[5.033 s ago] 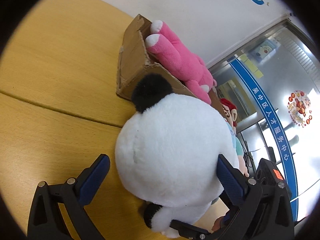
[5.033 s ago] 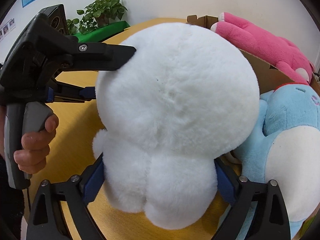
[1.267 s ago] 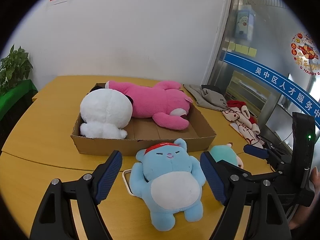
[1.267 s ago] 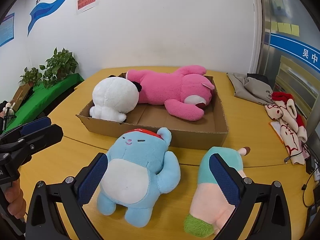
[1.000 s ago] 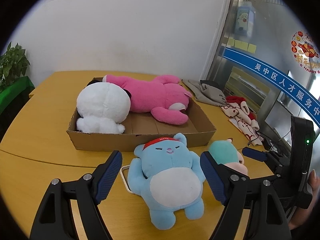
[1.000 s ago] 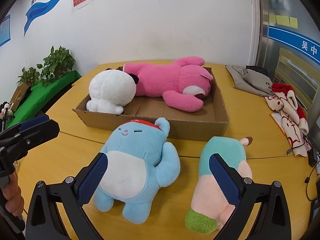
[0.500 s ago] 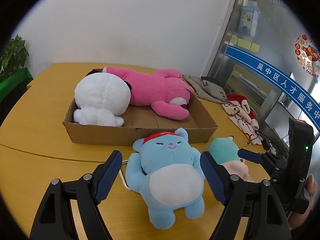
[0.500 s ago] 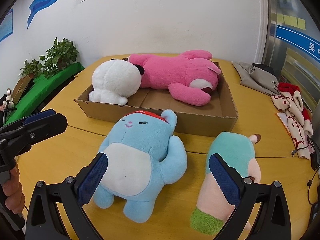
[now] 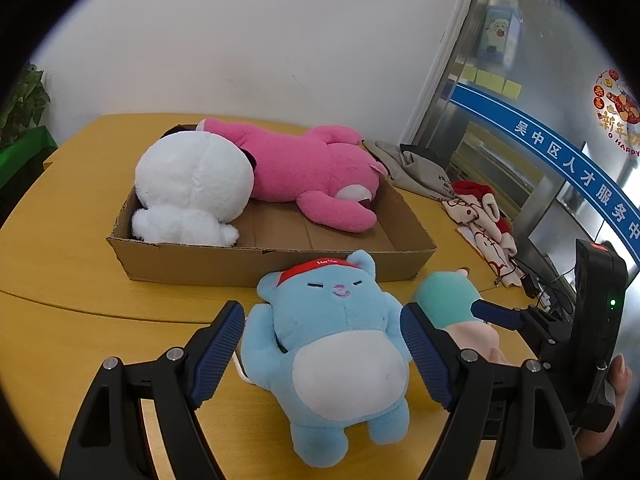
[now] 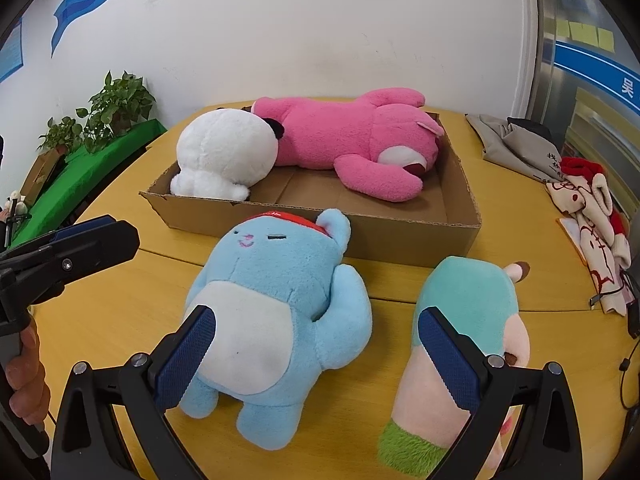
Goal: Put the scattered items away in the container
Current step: 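Open both grippers and move them toward the blue headband plush, then clamp the blue headband plush between the left and right grippers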
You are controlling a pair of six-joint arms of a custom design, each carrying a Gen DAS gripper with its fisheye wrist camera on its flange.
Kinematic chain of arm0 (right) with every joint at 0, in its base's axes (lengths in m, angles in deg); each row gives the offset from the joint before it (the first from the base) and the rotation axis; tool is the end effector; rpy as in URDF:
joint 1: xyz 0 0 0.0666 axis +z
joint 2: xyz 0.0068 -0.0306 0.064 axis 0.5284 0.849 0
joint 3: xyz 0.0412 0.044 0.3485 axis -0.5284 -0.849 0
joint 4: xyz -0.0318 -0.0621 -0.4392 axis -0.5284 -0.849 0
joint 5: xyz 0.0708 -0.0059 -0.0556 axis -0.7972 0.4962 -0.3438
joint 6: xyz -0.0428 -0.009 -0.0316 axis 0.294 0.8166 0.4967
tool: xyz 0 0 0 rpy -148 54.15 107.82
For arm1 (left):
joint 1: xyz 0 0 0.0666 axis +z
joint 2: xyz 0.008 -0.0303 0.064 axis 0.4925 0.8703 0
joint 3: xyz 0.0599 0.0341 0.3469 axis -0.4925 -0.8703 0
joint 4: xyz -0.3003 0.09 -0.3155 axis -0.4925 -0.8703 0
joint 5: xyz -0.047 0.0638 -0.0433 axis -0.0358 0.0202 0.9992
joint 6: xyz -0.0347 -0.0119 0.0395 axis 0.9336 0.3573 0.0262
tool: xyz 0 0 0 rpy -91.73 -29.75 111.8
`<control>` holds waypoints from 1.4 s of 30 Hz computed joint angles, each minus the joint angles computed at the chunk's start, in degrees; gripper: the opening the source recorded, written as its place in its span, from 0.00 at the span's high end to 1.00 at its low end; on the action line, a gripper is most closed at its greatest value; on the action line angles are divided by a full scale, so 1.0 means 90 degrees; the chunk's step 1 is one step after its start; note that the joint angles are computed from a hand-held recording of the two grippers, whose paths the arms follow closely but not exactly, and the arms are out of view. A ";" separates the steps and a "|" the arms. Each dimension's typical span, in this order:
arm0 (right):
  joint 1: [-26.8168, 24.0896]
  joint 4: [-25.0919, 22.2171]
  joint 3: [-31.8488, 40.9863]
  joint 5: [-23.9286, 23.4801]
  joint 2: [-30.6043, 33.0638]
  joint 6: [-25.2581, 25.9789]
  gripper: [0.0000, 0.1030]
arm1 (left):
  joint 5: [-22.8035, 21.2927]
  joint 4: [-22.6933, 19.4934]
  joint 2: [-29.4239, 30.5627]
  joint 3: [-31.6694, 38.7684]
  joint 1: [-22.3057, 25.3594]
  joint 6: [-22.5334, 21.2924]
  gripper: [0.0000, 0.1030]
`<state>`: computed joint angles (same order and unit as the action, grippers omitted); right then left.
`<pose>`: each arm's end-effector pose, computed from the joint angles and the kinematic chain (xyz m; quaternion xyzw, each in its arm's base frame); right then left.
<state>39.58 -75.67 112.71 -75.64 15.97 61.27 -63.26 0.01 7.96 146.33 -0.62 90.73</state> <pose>0.6284 0.0952 0.4383 -0.2389 0.8954 0.1188 0.3566 0.5461 -0.3083 0.4330 -0.0650 0.8968 -0.1343 0.4164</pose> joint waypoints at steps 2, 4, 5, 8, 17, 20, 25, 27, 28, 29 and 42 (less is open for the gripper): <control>0.0007 0.0002 0.0017 0.0008 0.0010 0.0022 0.00 | 0.0066 0.0007 0.0045 0.0023 0.0038 0.0029 0.22; 0.0019 0.0019 0.0025 0.0023 0.0024 0.0039 0.00 | 0.0190 0.0032 0.0085 0.0038 0.0085 0.0071 0.22; 0.0024 0.0024 0.0032 0.0021 0.0036 0.0042 0.00 | 0.0250 0.0040 0.0108 0.0046 0.0111 0.0073 0.22; 0.0048 0.0005 0.0020 0.0045 0.0058 0.0128 0.00 | 0.0386 -0.0020 0.0247 0.0167 0.0194 0.0035 0.22; 0.0139 0.0132 -0.0532 -0.0264 0.0008 0.0406 0.00 | 0.1316 -0.0233 0.1020 0.0752 0.0514 -0.0021 0.22; 0.0233 0.0455 -0.0859 -0.0356 -0.0075 0.0522 0.00 | 0.1660 -0.0424 0.1389 0.1050 0.0624 0.0057 0.22; 0.0385 0.1117 -0.1238 -0.0419 -0.0163 0.0667 0.00 | 0.2769 0.0017 0.1574 0.0972 0.0849 0.0406 0.16; 0.0487 0.1331 -0.1360 -0.0235 -0.0176 0.0795 0.00 | 0.2894 -0.0038 0.1621 0.1002 0.0872 0.0505 0.10; 0.0534 0.1335 -0.1367 -0.0127 -0.0150 0.0881 0.00 | 0.2905 -0.0068 0.1622 0.1003 0.0862 0.0474 0.10; 0.0575 0.1302 -0.1339 -0.0027 -0.0100 0.0943 0.00 | 0.2917 -0.0071 0.1609 0.0987 0.0852 0.0410 0.09; 0.0601 0.1058 -0.1489 0.0190 -0.0257 0.1138 0.08 | 0.2805 -0.1111 0.2016 0.1727 0.0416 -0.0844 0.16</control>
<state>44.99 -66.15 99.31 -73.93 13.65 71.51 -38.02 -9.99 26.10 161.87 3.13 83.13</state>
